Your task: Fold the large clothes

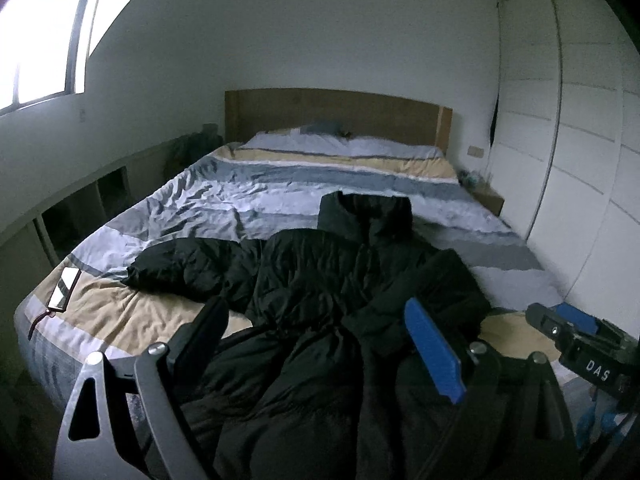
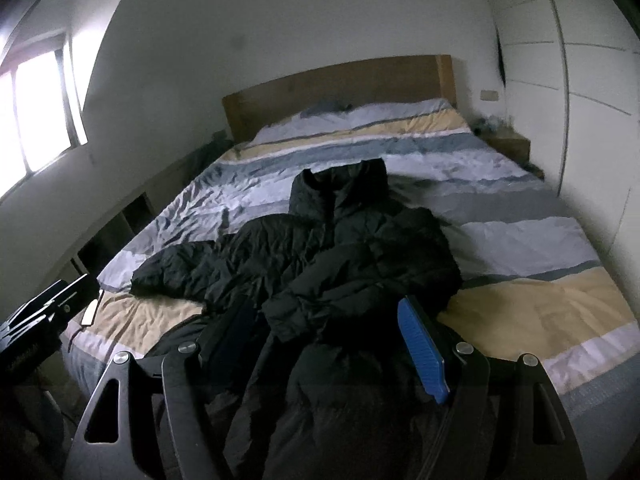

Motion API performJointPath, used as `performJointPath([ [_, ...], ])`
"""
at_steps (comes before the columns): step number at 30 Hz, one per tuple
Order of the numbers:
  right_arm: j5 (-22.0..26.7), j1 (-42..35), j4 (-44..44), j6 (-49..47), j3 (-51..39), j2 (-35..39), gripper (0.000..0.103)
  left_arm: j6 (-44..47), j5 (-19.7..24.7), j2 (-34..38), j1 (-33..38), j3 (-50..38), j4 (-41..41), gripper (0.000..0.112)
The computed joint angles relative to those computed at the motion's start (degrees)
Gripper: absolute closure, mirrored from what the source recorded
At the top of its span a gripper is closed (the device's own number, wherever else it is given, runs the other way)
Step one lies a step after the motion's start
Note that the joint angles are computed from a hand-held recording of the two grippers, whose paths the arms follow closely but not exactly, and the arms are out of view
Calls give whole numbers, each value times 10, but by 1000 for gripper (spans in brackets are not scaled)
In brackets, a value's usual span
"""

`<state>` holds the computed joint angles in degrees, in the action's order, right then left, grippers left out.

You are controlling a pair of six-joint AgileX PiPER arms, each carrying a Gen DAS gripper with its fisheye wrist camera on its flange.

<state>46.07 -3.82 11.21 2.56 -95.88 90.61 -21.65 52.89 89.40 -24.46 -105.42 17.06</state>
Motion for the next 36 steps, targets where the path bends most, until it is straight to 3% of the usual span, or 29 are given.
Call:
performJointPath([
  [9, 12, 70, -161, 112, 38, -57, 23, 29, -41, -65, 44, 62, -48, 22],
  [19, 25, 74, -195, 149, 55, -75, 23, 70, -88, -74, 108, 85, -115, 22],
  [27, 27, 57, -202, 158, 69, -82, 23, 124, -37, -5, 155, 2, -180, 22],
  [36, 9, 16, -182, 137, 80, -76, 22, 111, -6, 75, 172, -96, -177, 22],
])
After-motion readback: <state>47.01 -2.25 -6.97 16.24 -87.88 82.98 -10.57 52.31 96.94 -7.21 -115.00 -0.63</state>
